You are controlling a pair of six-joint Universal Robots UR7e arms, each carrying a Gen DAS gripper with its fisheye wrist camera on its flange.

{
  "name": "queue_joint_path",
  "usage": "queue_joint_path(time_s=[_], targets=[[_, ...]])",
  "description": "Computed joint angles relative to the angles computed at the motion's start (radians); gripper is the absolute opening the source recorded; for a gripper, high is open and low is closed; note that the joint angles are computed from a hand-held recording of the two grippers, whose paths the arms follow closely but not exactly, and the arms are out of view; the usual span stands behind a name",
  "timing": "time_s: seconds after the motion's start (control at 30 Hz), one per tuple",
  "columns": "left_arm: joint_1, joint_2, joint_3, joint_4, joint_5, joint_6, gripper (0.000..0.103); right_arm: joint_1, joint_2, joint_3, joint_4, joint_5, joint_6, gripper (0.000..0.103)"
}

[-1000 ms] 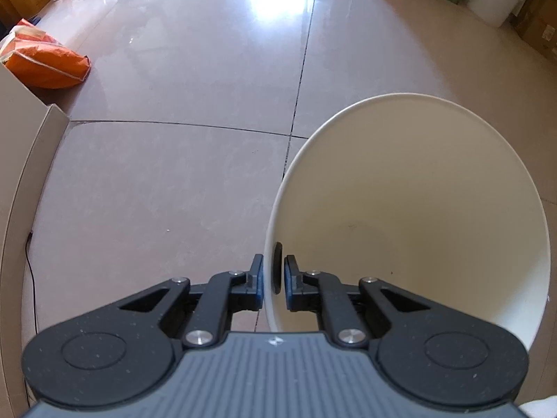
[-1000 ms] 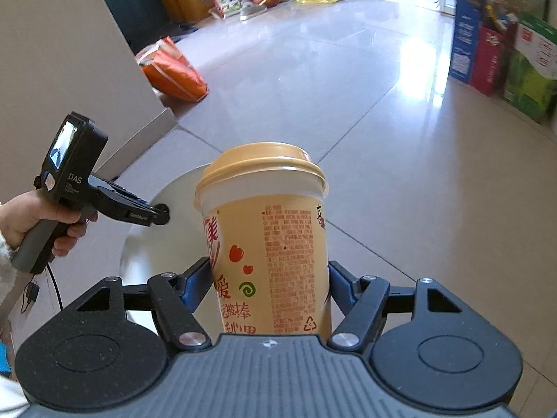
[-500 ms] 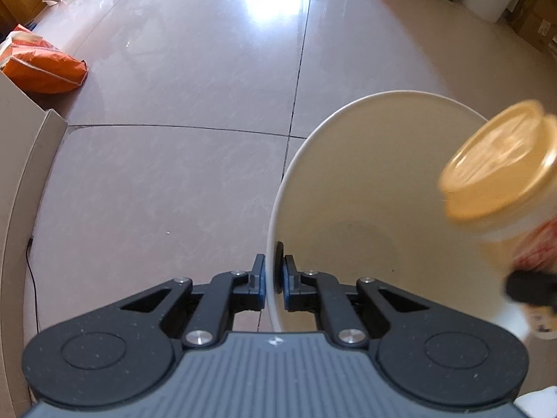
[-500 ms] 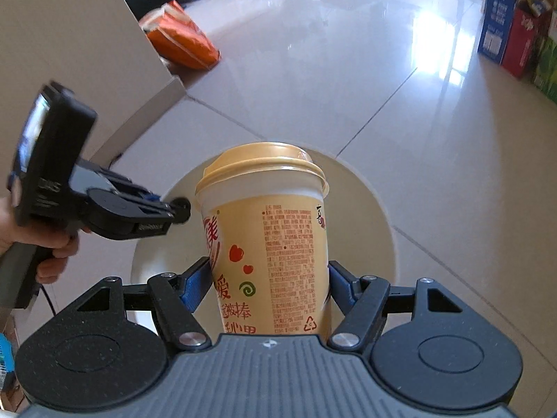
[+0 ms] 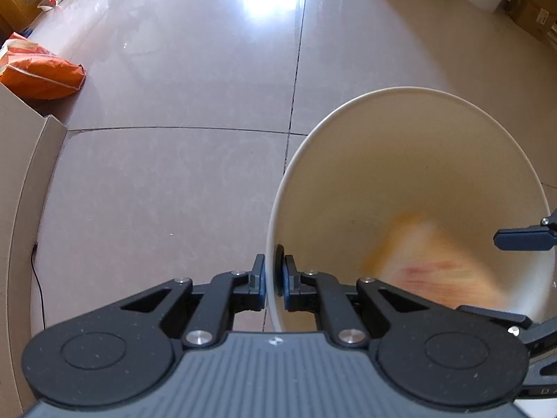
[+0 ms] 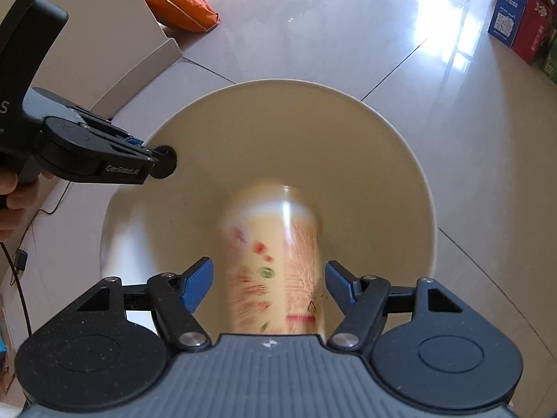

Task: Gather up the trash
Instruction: 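Carry the cup over the bin opening and release it with the right gripper, then move the right tool back to the pile and grasp the blue juice carton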

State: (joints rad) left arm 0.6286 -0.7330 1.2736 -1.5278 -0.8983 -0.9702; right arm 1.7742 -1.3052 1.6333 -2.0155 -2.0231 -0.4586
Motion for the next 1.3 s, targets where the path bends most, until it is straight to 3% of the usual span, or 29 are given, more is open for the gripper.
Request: queue_joint_path(time_s=[0.17,0.37,0.5,0.7,0.87,1.13,1.3], targets=[[-0.002,-0.004,0.004,-0.007,-0.006,0.002,0.007,0.002,-0.023,0.019,-0.016,0.01,-0.006,0.085],[-0.004,0.019,-0.034,0.036,-0.002,-0.003,0.007,-0.023,-0.091,0.033,-0.047,0.045,-0.066,0.088],[-0.003,0.027,-0.047,0.041,-0.002,-0.026,0.007,-0.057,-0.162,0.049,-0.105,0.056,-0.118,0.097],[-0.004,0.018,-0.036,0.04,-0.001,-0.029,0.007,-0.153,-0.287,0.105,-0.191,0.056,-0.222,0.101],[-0.004,0.011,-0.029,0.034,0.001,-0.033,0.007,-0.264,-0.384,0.188,-0.249,0.006,-0.299,0.101],[-0.005,-0.002,-0.011,0.027,0.004,-0.037,0.007,-0.401,-0.437,0.227,-0.107,-0.069,-0.127,0.093],[-0.005,-0.004,-0.01,0.026,0.004,-0.043,0.007,-0.442,-0.381,0.198,0.01,-0.059,0.069,0.086]])
